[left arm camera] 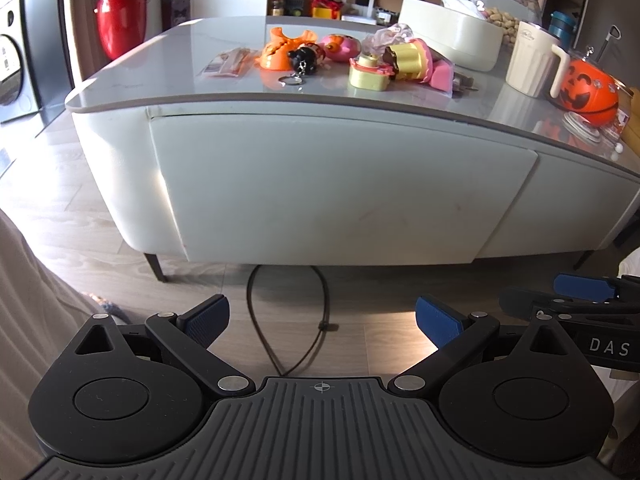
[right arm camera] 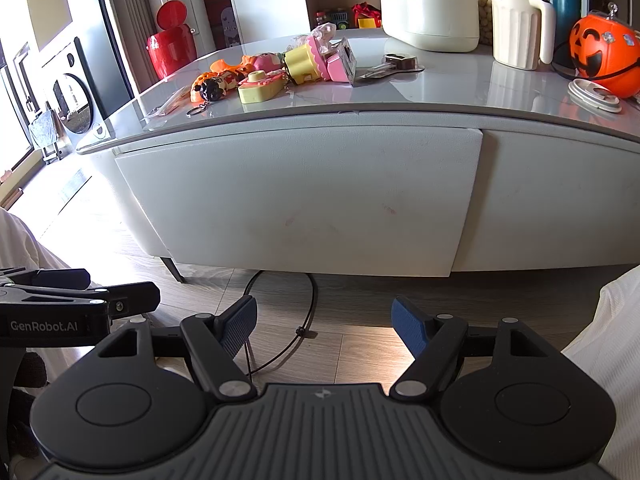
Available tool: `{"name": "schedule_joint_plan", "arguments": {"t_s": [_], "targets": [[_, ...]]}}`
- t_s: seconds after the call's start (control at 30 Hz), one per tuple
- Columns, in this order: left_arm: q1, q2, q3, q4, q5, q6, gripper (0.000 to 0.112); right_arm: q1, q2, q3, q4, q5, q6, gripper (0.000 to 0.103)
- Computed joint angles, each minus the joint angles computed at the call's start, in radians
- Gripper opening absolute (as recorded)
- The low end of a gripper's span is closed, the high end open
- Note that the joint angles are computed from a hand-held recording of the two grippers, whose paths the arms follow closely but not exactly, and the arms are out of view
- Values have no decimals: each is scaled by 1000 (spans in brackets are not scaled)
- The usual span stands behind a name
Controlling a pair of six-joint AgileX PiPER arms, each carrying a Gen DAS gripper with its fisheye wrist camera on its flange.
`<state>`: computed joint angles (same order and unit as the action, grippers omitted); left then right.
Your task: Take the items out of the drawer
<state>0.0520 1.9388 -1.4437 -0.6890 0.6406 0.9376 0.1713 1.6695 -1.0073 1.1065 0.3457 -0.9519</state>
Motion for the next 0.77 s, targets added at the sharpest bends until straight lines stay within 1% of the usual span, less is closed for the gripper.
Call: {"name": "schedule_joint_plan", "arguments": {"t_s": [0.1, 0.2, 0.23, 0.27, 0.3, 0.33, 0.37, 0.47, 0.5, 0.53, 0.57, 0.6, 0.63, 0.67, 0.7, 0.73, 0.77], "targets": [[3, 1, -1, -6, 5, -6, 102, -1, 0, 1, 7, 1, -5, 75], [13, 11, -16, -23, 32, -8, 101, -3, -1, 4, 18, 2, -7, 75], [17, 16, -24, -33, 49, 1, 93, -3, -1, 4, 21, 1, -7, 75], [19, 21, -31, -41, 64, 12, 82, -3, -5, 8, 28, -1, -14, 75], [17, 22, -32, -43, 69, 19, 44, -2, -7, 10, 32, -3, -17, 75], [13, 21, -29, -40, 65, 23, 17, -2, -10, 12, 36, -5, -21, 75], [10, 20, -28, -39, 63, 29, 15, -1, -11, 14, 42, -8, -26, 75], [27, 13, -12, -125, 89, 109, 15, -6, -11, 12, 55, -7, -33, 75], [30, -3, 11, -161, 69, 135, 14, -8, -13, 14, 67, -8, -38, 75], [18, -24, 43, -173, 12, 140, 14, -12, -15, 16, 82, -8, -46, 75], [0, -48, 69, -145, -60, 107, 14, -15, -17, 18, 95, -9, -52, 75], [-15, -54, 63, -77, -91, 37, 14, -18, -17, 18, 105, -8, -56, 75], [-21, -38, 37, -32, -83, -16, 13, -21, -17, 15, 108, -6, -53, 75], [-15, -10, -6, -27, -34, -48, 14, -26, -15, 9, 105, 2, -47, 75], [-1, 32, -69, -31, 36, -95, 14, -31, -14, 4, 104, 13, -41, 75], [1, 60, -116, -14, 66, -142, 14, -43, -9, -11, 90, 37, -17, 75], [-4, 80, -148, 3, 62, -177, 14, -57, -5, -25, 83, 63, -1, 75]]}}
